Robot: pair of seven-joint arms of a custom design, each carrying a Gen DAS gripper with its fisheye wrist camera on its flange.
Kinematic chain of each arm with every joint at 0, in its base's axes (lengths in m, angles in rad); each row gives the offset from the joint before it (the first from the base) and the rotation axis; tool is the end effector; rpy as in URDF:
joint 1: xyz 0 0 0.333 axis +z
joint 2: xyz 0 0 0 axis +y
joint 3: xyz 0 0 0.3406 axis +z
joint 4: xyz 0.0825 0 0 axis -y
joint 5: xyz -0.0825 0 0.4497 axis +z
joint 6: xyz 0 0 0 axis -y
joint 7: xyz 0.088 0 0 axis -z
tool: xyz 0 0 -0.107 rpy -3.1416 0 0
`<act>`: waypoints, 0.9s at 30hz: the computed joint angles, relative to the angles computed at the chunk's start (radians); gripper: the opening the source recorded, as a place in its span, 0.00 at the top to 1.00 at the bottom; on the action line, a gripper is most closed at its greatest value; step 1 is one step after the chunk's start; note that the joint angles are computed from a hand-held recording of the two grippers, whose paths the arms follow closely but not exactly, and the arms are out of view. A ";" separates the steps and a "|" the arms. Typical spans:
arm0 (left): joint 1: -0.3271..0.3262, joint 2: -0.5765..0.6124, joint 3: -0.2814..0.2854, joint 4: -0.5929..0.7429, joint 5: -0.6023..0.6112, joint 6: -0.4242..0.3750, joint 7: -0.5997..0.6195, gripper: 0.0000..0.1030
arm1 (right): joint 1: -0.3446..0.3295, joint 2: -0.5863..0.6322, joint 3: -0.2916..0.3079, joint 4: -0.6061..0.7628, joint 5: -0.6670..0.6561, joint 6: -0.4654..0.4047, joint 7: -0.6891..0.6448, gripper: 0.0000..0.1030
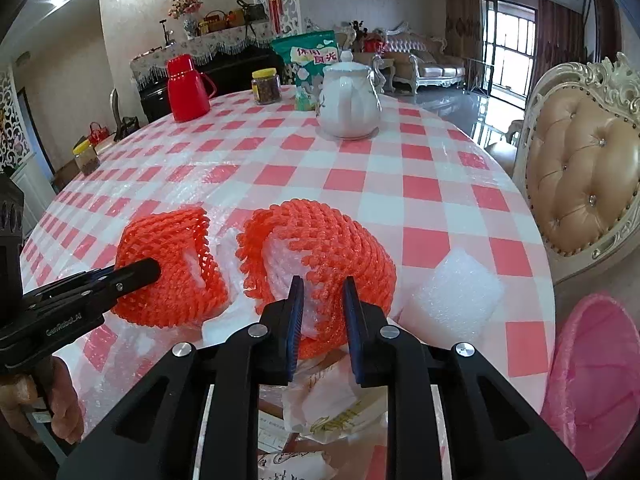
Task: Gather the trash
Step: 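Grasp orange foam net with left gripper while right gripper grasps another orange net, then carry both orange nets over pink wastebasket and open both grippers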
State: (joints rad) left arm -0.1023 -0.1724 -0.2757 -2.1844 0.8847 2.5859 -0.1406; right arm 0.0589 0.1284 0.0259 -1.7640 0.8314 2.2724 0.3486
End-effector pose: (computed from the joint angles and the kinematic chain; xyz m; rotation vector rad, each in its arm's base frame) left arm 0.5456 -0.2385 0.5125 -2.2158 1.0535 -0.8764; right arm 0.6981 0.0770 0.5374 -2.2035 0.8020 -0.2358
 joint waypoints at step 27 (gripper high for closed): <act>-0.038 0.015 -0.031 0.106 0.130 -0.082 -0.009 0.78 | -0.082 -0.048 -0.065 -0.004 0.188 0.000 -0.071 0.80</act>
